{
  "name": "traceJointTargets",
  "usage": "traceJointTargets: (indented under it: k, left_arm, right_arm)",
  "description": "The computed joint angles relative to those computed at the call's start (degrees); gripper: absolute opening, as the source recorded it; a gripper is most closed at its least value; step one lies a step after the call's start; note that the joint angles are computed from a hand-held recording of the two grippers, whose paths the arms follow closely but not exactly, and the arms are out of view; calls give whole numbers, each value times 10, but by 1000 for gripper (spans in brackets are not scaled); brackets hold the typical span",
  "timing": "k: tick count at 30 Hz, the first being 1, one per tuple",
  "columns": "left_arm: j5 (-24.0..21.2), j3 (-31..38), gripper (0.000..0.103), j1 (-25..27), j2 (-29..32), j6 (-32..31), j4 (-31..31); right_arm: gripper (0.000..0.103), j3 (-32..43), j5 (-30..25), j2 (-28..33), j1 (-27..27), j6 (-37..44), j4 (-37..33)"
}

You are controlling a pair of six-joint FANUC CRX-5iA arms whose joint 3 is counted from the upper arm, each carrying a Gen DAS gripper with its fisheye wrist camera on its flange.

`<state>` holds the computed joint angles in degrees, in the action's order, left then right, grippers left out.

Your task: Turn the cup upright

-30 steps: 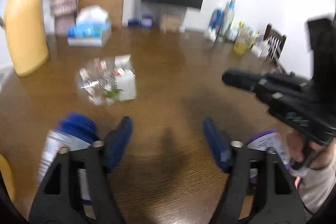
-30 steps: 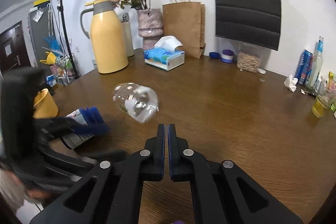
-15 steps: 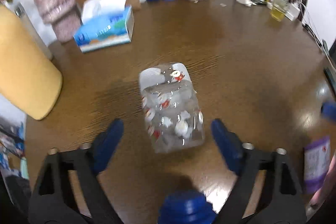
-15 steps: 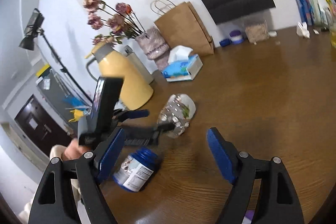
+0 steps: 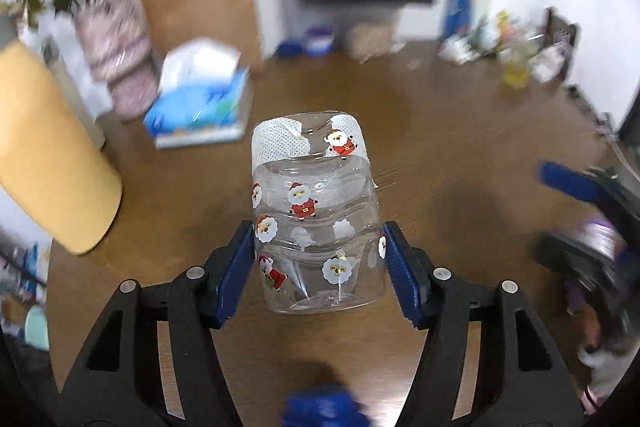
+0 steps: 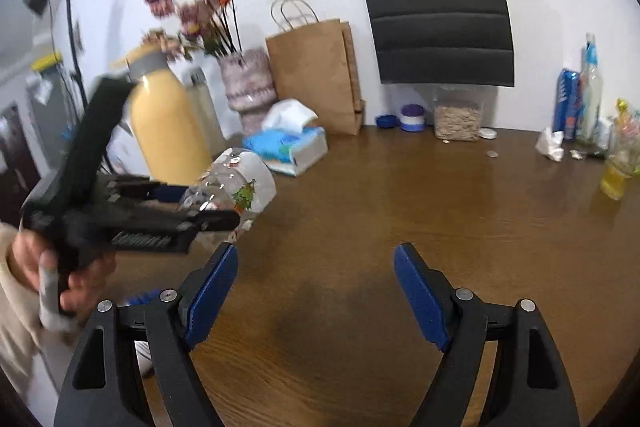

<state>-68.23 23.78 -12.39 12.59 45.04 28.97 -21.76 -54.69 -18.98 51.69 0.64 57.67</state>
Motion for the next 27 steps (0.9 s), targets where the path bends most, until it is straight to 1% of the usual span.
traceJointTargets:
  k: [1, 3, 5, 6, 7, 8, 9, 10, 11, 12, 14, 15, 17, 19, 20, 21, 23, 24, 25, 26, 27]
  left_arm:
    - [14, -28, 59, -1, -20, -21, 17]
    - [59, -89, 59, -9, -64, -56, 40]
    - [114, -162, 59, -18, -109, -113, 84]
    - [127, -186, 59, -21, -122, -145, 111]
    - [136, -208, 59, -24, -133, -177, 139]
    - [143, -231, 59, -27, -145, -212, 167]
    - [134, -242, 59, -29, -151, -239, 186]
    - [120, -246, 59, -28, -152, -255, 201]
    - [105, -249, 59, -27, -152, -267, 214]
    - [96, -248, 59, -27, -152, -270, 213]
    - [96, -246, 59, -29, -151, -263, 206]
    - [88, -240, 59, -28, -146, -255, 203]
    - [73, -230, 60, -27, -136, -240, 195]
    - [63, -221, 60, -26, -129, -219, 178]
    - [53, -213, 60, -25, -125, -199, 165]
    - [31, -202, 60, -21, -116, -171, 154]
    - [-25, -176, 60, -14, -96, -101, 134]
    - [-48, -170, 61, -10, -90, -75, 127]
    - [-62, -166, 61, -9, -87, -56, 117]
    - [-62, -167, 64, -12, -92, -40, 93]
    - [-53, -173, 71, -15, -101, -23, 67]
  right_arm:
    - [84, -15, 44, -18, -13, -12, 4]
    - [84, -49, 141, -54, -44, -51, 15]
    - [84, -66, 206, -72, -67, -73, 9]
    - [84, -63, 228, -75, -73, -62, -26]
    - [84, -59, 255, -77, -80, -39, -76]
    - [84, -56, 283, -79, -87, -12, -126]
    - [84, -49, 306, -80, -93, 25, -190]
    - [84, -46, 324, -81, -98, 46, -239]
    - [84, -50, 340, -84, -102, 49, -257]
    - [75, -63, 363, -89, -110, 28, -249]
    - [74, -61, 371, -91, -112, 47, -288]
    - [73, -59, 362, -89, -109, 48, -287]
    - [73, -54, 327, -89, -96, 47, -269]
    - [72, -44, 270, -80, -73, 40, -224]
    - [72, -35, 228, -71, -57, 42, -192]
    - [72, -29, 192, -66, -43, 49, -172]
    - [72, -4, 73, -35, 5, 71, -103]
    - [73, 12, 6, -11, 31, 104, -76]
    - [73, 26, -32, 6, 45, 128, -74]
    - [73, 27, -43, 10, 51, 136, -73]
    - [73, 25, -45, 12, 56, 143, -72]
